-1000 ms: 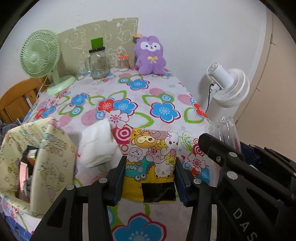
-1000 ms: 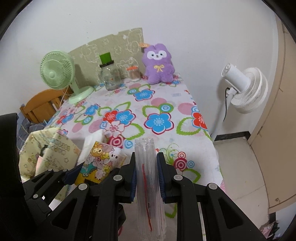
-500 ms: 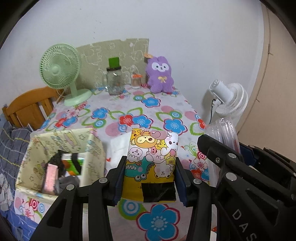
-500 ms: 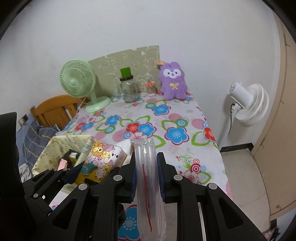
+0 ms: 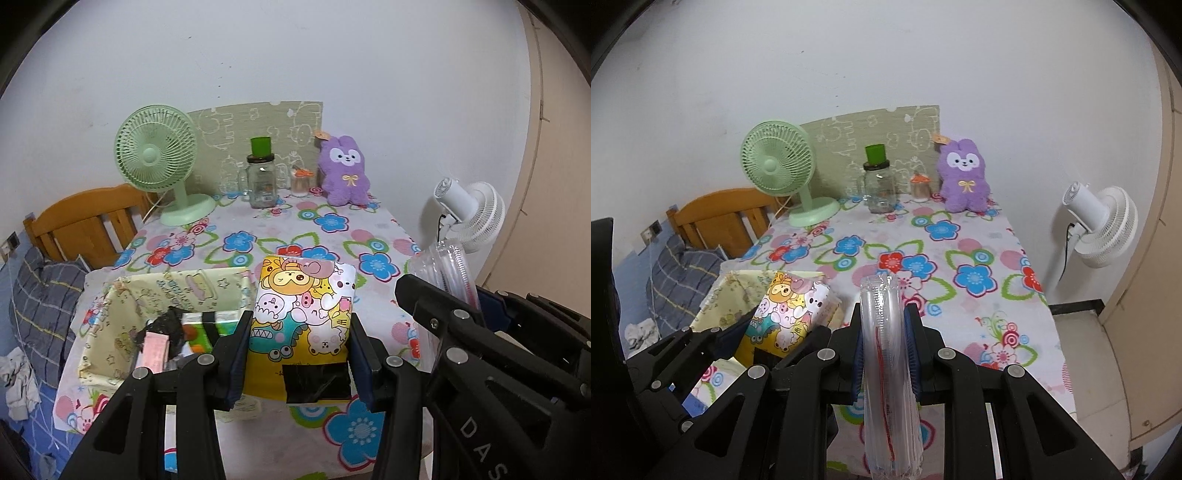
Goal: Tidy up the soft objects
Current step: 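Carry the yellow pack and clear tube over the fabric box with both grippers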
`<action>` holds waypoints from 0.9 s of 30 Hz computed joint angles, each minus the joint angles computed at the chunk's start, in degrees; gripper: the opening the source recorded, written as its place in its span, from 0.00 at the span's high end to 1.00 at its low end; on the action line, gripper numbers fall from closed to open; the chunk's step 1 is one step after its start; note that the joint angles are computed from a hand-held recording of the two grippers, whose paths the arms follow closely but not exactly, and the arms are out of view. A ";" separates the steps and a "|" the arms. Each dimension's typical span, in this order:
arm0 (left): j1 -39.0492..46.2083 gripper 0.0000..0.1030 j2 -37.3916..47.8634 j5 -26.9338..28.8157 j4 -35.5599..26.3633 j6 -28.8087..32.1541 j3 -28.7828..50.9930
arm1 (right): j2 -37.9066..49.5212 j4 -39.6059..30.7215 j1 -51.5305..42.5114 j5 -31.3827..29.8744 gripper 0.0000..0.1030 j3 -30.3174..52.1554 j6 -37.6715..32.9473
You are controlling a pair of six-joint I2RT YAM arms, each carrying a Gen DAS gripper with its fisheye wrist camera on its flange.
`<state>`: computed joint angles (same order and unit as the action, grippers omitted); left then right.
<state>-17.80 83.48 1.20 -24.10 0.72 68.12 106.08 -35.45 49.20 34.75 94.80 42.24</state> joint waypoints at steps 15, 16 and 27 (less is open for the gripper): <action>8.27 0.53 0.15 4.16 0.73 3.26 -0.08 | 10.50 -3.82 1.56 -0.83 0.77 15.14 -2.05; 8.91 0.53 0.42 4.44 0.86 3.46 0.06 | 11.68 -4.30 1.57 -1.06 0.77 16.85 -2.28; 14.42 0.53 4.66 6.34 2.02 5.01 2.42 | 22.15 -8.10 0.94 -4.60 0.77 32.05 -4.93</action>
<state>-3.38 88.15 7.54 -22.08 5.73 70.54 128.22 -43.54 50.15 30.15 126.85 37.32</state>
